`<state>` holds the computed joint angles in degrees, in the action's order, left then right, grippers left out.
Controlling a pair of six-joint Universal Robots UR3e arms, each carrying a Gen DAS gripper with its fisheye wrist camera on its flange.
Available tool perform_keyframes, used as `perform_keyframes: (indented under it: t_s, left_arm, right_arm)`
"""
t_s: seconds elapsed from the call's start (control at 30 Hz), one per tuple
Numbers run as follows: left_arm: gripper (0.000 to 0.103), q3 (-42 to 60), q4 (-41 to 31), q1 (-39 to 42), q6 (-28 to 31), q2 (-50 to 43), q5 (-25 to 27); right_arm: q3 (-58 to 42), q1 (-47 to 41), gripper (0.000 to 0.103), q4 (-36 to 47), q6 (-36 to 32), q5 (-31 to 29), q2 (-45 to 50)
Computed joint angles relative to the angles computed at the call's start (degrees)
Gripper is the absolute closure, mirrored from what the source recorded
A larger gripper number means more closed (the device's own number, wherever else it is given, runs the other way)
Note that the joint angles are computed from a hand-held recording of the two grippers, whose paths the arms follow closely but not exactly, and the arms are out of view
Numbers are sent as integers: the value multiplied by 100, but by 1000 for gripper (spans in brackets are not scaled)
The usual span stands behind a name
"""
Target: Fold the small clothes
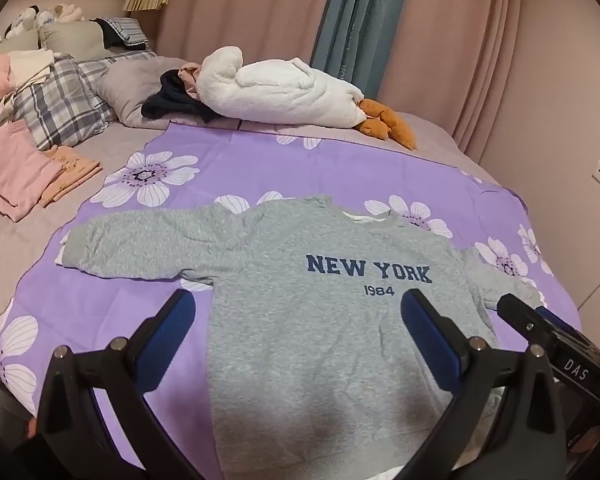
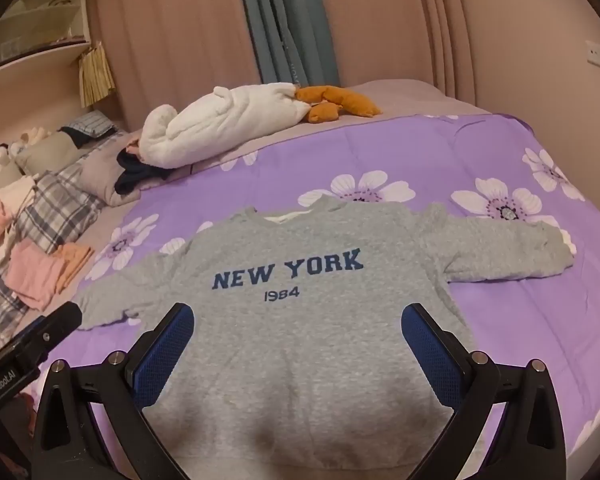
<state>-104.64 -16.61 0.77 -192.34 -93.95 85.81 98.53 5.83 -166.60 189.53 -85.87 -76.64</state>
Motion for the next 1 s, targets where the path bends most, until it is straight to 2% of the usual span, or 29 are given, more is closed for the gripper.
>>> perform_keyframes:
  t_s: [0.03, 0.43, 0.7, 0.83, 1.0]
  left_arm:
    - [0, 7, -21, 24, -3, 1, -68]
    - [0, 8, -438, 204, -11, -7, -418]
    - [0, -173, -156, 302, -74, 124, -582]
    - [0, -58, -119, 274, 33, 77, -593]
    - [1, 144, -362, 461, 183, 8, -1016]
  right_arm:
    - [227, -98, 0, -133, -36, 130, -99]
    - [231, -97, 0, -139, -53, 151, -71]
    - [233, -66, 0, -150, -27, 107, -46]
    - [56, -27, 0, 115, 26, -17, -14]
    - [-186, 21, 0, 341, -40, -133, 25]
